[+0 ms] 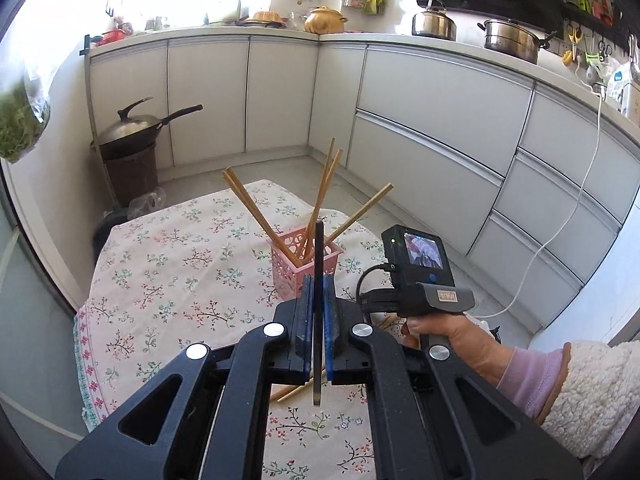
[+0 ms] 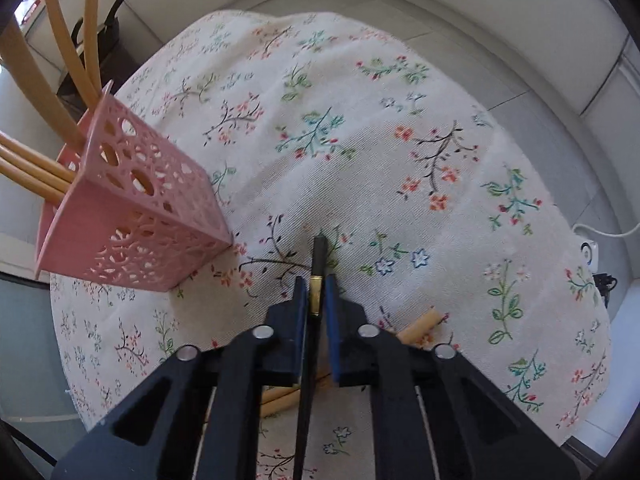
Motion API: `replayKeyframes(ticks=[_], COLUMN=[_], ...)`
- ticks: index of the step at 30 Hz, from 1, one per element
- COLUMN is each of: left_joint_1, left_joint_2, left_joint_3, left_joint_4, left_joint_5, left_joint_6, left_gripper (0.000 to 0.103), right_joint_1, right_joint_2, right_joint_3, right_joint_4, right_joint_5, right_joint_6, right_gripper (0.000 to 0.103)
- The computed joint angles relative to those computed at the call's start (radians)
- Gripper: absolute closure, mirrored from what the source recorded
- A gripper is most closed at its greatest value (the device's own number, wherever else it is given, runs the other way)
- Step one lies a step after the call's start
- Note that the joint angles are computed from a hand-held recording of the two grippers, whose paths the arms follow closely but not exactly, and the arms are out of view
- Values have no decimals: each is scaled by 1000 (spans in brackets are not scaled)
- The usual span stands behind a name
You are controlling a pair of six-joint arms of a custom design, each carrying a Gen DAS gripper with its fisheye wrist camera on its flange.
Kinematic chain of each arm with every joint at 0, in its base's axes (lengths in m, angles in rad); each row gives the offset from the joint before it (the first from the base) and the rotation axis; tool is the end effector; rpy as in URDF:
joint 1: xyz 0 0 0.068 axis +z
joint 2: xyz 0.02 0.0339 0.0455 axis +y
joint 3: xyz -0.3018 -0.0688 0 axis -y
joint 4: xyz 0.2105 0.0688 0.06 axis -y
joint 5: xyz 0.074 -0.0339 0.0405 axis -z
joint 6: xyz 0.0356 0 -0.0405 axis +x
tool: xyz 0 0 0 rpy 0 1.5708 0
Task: Organize utensils
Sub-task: 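Lift the black chopstick with the left gripper over the pink holder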
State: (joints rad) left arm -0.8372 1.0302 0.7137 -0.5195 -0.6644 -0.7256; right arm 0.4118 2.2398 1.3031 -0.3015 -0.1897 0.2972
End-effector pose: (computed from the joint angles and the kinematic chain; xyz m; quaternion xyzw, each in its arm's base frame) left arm 0.1179 -0.0981 0.2881 -0.0678 0.8874 -0.0231 0.4554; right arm 0.3784 0.1726 0.1132 -0.0719 0.9793 0.1448 0.1221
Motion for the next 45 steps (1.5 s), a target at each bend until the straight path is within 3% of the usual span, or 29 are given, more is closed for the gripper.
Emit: replayKeyframes(ticks=[10, 21, 27, 34, 45], left_joint_1=[-15, -3, 36, 119, 331], left_joint_2=[-10, -6, -1, -13, 114], left_joint_3=[14, 17, 43, 153, 271], left_joint_4=[5, 18, 35, 120, 314], left_joint_5=[-30, -61, -64, -86, 49], left_joint_6=[-15, -44, -17, 133, 299], left_gripper=[99, 99, 99, 99, 99], right_joint_1=[-79, -133, -136, -181, -222], right_joint_2=[-336, -695, -794, -815, -674], right_joint_3=[-307, -444, -384, -203, 51], right_joint_4=[169, 199, 157, 110, 60], right_joint_5=[-81, -202, -265, -355, -377], right_joint_6=[-38, -153, -139, -73, -27], right_gripper=[96, 96, 96, 96, 96])
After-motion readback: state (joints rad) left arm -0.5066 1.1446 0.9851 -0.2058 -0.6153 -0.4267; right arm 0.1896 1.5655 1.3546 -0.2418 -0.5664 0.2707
